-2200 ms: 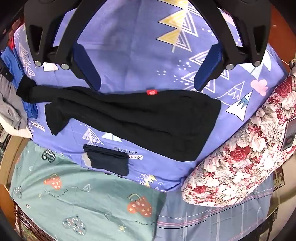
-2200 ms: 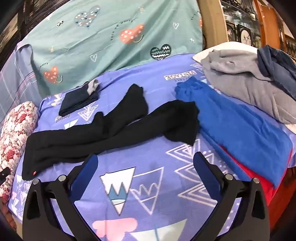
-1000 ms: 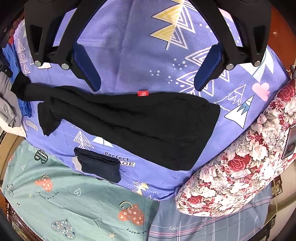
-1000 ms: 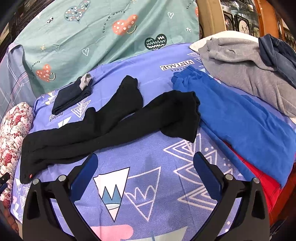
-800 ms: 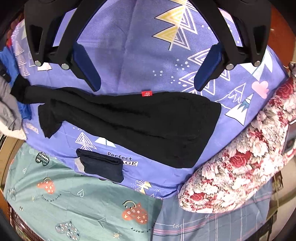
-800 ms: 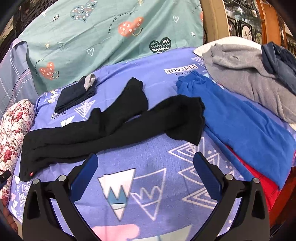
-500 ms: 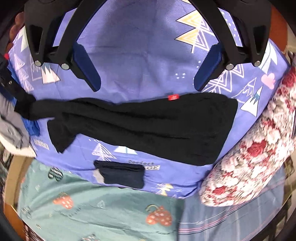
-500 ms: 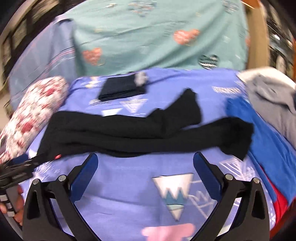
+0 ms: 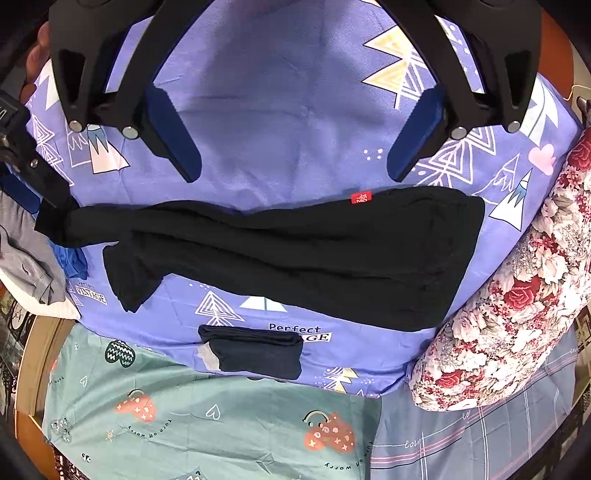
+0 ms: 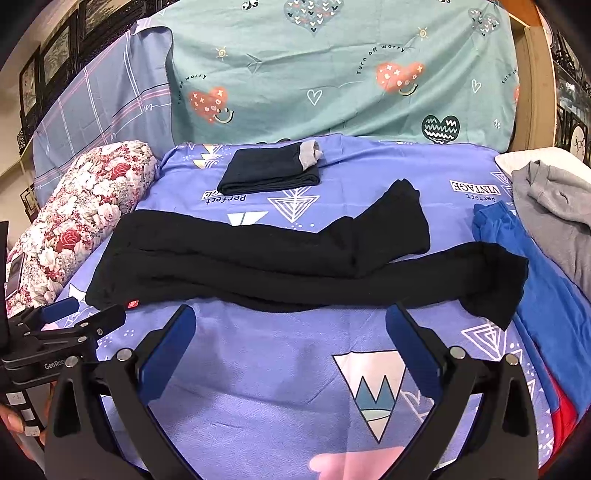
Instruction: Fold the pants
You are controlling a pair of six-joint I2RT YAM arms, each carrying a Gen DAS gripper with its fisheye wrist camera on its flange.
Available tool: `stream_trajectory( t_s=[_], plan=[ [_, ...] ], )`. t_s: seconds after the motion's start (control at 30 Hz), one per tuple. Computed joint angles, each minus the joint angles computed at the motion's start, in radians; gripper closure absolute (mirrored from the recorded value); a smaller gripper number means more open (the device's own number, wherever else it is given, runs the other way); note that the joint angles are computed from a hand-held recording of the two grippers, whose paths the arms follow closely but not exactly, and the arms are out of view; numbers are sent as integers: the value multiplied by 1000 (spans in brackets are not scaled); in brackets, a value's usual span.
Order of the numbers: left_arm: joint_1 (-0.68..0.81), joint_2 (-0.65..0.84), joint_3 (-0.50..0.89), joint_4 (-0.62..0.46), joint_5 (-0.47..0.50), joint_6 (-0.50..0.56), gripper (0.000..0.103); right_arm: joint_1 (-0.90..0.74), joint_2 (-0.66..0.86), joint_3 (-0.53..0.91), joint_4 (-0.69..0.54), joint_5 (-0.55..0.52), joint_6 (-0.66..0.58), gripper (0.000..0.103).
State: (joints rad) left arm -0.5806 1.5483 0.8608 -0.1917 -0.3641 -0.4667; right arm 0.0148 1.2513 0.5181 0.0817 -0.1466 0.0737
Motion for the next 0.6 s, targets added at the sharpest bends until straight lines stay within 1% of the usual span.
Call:
stream_trajectory(
  t_s=[0.6],
  plan=[
    [-3,-4,0,-2,4,-6,2,-7,17,-3,2,-12,4,1]
  ],
)
